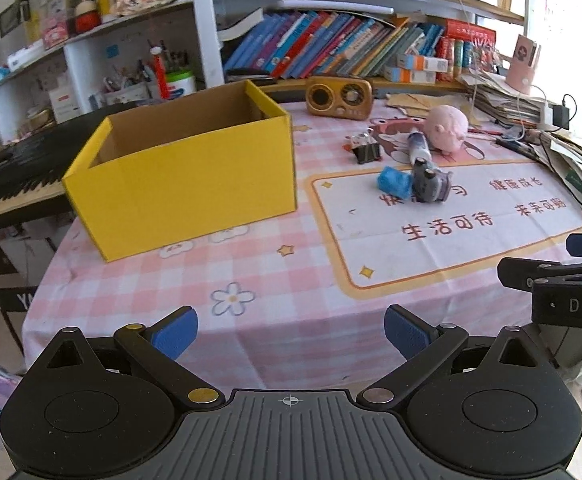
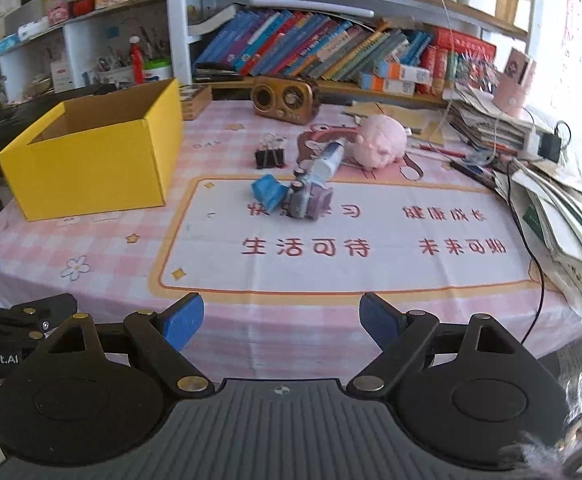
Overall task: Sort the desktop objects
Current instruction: 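Move the right tool toward the toy car and blue eraser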
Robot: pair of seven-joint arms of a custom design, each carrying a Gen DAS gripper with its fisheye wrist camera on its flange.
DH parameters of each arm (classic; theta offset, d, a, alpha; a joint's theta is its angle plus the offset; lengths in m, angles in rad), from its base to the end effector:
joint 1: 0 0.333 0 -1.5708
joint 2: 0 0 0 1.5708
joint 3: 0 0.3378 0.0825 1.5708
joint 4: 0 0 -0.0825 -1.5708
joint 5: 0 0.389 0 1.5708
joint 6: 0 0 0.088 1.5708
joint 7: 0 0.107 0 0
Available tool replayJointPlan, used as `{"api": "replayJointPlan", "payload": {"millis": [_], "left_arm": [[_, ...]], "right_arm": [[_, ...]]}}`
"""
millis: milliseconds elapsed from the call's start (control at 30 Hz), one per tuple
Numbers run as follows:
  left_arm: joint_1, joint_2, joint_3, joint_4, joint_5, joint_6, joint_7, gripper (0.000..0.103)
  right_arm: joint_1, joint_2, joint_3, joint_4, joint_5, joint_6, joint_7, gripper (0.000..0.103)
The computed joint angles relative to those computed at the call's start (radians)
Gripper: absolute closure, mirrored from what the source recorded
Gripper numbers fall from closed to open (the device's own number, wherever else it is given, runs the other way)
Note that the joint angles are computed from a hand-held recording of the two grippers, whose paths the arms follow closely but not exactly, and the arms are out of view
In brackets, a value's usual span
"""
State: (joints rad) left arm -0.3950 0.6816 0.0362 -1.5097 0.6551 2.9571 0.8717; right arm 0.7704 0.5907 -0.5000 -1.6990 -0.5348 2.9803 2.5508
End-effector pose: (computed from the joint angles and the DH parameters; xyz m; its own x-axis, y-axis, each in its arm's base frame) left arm 0.7048 -0.3151 0.3562 -0.2467 -0.9671 -0.0625 -0.6558 0.2141 -0.7240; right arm 0.6726 0.2918 0.3716 -0.0278 -0.9996 -0.0024 -0.6663 0.0204 -0.7454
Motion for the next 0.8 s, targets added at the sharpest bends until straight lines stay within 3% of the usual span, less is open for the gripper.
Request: {"api": "replayJointPlan", "payload": {"millis": [400, 800], "left_arm": [[0.012, 0.125, -0.093, 0.210, -0.108, -0.122, 0.145, 0.002], [-0.034, 0.269, -0.095, 0.464, -0.199, -0.281, 0.186, 0.002]], "right_arm": [[-0.128, 0.001, 0.091, 0.017, 0.100, -0.012, -0.134, 0.019], [-0.305, 0.045, 0.255, 0.103, 0.280, -0.045, -0.430, 0.019]]}}
